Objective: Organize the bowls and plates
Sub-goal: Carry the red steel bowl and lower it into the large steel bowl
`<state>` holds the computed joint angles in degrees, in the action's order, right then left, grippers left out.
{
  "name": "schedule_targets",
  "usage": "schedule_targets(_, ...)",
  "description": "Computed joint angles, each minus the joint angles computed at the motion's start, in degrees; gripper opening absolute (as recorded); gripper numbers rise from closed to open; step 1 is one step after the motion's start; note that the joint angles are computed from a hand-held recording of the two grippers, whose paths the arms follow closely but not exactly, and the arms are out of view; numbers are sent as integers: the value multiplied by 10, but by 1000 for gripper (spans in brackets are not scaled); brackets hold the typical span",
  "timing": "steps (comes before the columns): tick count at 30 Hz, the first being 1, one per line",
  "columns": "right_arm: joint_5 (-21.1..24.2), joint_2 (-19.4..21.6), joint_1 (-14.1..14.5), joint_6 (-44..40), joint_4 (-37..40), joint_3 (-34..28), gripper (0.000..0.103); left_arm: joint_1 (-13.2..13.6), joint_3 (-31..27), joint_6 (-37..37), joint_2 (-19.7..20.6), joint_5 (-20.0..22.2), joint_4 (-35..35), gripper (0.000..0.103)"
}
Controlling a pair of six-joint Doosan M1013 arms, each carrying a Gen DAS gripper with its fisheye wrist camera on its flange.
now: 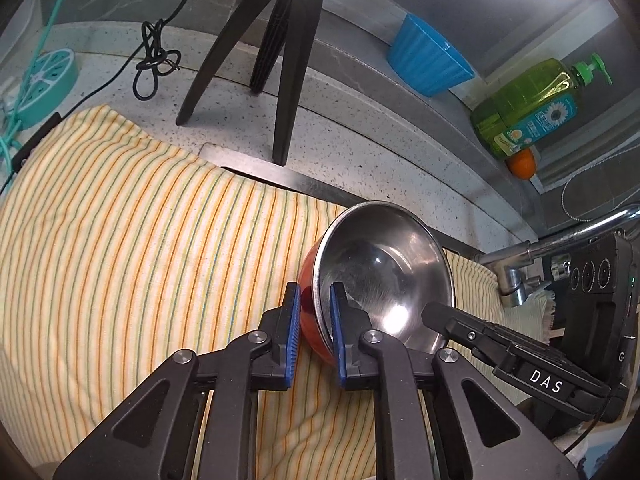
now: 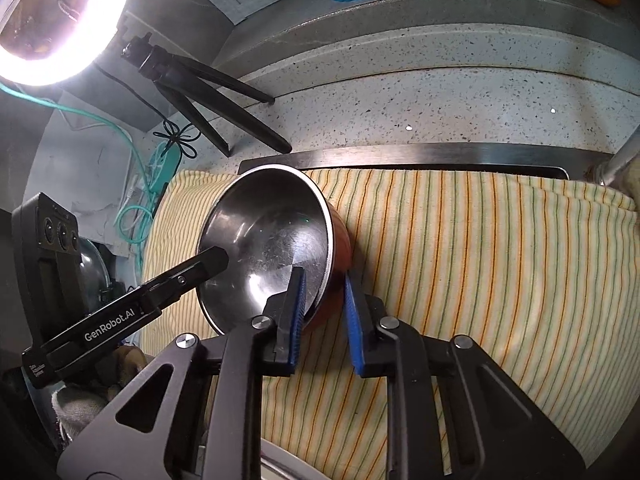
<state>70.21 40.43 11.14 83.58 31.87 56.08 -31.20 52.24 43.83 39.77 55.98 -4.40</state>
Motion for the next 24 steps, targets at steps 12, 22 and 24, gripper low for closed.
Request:
schedule_targets(12, -15, -39, 1, -30, 10, 34, 19, -15, 46, -12, -44, -42, 36, 13)
schedule_targets(22, -27, -86, 5, -73, 32, 81, 19, -31, 122, -54, -101, -92, 79, 13)
schedule_targets(24, -32, -96, 8, -83, 34, 91, 19, -35, 137, -68, -113, -98, 96, 13)
